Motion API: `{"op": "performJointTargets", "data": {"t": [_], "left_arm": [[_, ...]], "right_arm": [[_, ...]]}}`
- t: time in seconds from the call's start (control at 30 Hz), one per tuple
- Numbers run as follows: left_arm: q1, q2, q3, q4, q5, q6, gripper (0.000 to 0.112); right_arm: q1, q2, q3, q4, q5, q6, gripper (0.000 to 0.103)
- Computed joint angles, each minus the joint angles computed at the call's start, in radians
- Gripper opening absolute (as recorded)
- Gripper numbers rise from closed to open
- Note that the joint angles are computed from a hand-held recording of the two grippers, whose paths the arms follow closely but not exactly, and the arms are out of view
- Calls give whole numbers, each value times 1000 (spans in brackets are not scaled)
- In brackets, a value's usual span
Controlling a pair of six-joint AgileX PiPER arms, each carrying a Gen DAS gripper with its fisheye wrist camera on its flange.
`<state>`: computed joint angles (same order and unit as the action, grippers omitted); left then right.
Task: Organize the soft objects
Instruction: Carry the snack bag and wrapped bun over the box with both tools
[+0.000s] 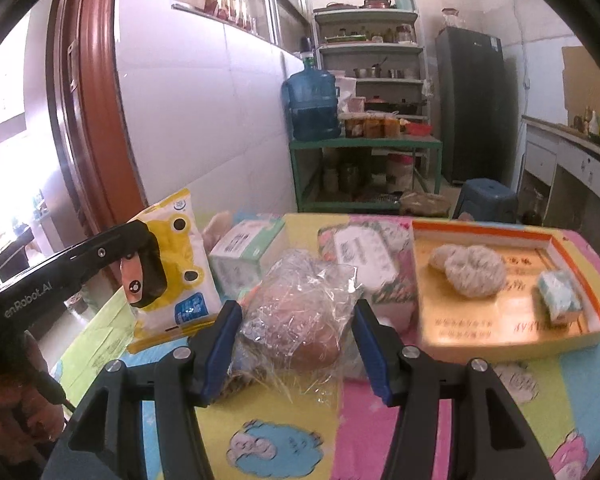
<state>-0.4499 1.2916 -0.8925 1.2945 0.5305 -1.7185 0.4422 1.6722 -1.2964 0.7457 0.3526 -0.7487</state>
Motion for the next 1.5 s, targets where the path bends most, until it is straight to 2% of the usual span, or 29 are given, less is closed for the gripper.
{"op": "performJointTargets", "data": {"t": [0.5, 0.77, 1.17, 1.5], "left_arm": [[54, 282, -346, -130, -67, 195, 19], [34, 492, -607, -293, -65, 363, 19], [-41, 852, -1109, -632, 36, 723, 19], [-72, 1095, -1479, -778, 188, 879, 19]], "right_arm": [[-162, 126, -220, 56, 93, -38, 57], [-286, 209, -336, 62, 143, -37, 57], [-456, 352, -496, 18, 204, 21, 57], [-511, 439, -587, -48, 239, 79, 57]]}}
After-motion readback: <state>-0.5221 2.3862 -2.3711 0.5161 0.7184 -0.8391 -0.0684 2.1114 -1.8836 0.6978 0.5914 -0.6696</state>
